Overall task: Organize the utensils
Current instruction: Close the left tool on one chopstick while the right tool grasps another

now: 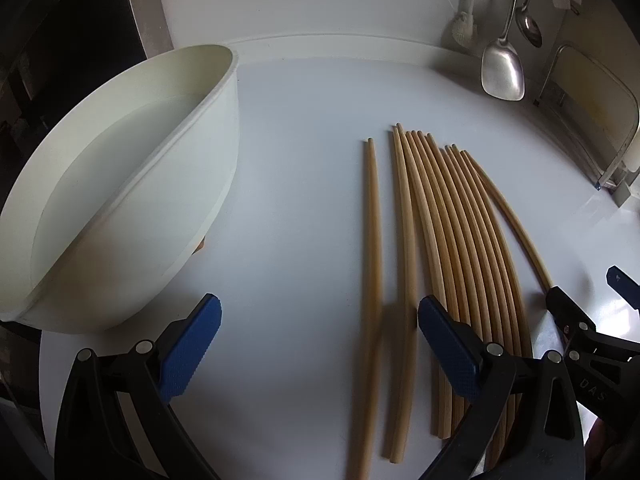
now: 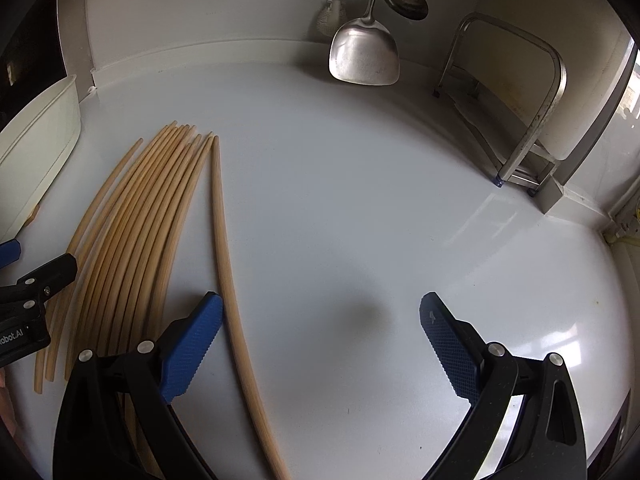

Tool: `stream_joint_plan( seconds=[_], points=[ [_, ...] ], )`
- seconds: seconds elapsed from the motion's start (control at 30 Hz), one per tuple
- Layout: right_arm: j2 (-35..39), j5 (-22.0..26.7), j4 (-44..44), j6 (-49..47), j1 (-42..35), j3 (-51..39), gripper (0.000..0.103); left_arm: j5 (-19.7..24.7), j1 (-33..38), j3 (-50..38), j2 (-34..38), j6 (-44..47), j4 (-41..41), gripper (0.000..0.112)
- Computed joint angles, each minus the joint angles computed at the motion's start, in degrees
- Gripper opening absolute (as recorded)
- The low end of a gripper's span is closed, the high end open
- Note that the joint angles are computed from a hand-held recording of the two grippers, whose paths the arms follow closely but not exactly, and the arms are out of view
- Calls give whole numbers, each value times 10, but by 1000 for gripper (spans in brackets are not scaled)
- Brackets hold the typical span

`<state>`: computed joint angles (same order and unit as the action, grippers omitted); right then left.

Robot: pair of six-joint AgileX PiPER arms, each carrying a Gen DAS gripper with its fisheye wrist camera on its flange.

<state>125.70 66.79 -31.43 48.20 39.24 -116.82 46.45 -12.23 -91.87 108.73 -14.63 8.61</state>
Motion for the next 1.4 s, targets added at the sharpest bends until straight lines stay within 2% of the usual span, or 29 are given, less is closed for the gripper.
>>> stream_joint_plan(
  seconds=[0.27, 0.47, 0.7, 0.87, 0.97, 1.13, 1.23, 1.3, 1.4],
  points=[
    [5, -1, -3, -7, 2, -9, 94, -33, 26, 36, -34, -40, 14, 97],
    [3, -3, -4, -3, 4, -4, 95, -5, 39, 32, -24, -64, 47, 97],
    [-3, -7, -4, 4, 4, 6, 94, -8, 50, 57, -34, -112, 81, 97],
    [-5, -10, -5, 6, 4, 10, 94, -1, 59, 45, -20, -125, 71, 96],
    [-8, -20, -4, 8, 4, 18, 94, -15, 66, 53, -21, -129, 62, 96],
    [-20, -44, 4, 8, 3, 38, 84, -26, 60, 60, -23, -145, 75, 94],
    [-24, -58, 16, -1, 1, 44, 75, -34, 60, 66, -28, -147, 80, 83],
    [-27, -65, 25, -8, 1, 46, 67, -39, 58, 68, -32, -138, 75, 65],
    [-27, -69, 30, -15, 2, 44, 59, -42, 47, 67, -34, -125, 69, 46]
  ],
)
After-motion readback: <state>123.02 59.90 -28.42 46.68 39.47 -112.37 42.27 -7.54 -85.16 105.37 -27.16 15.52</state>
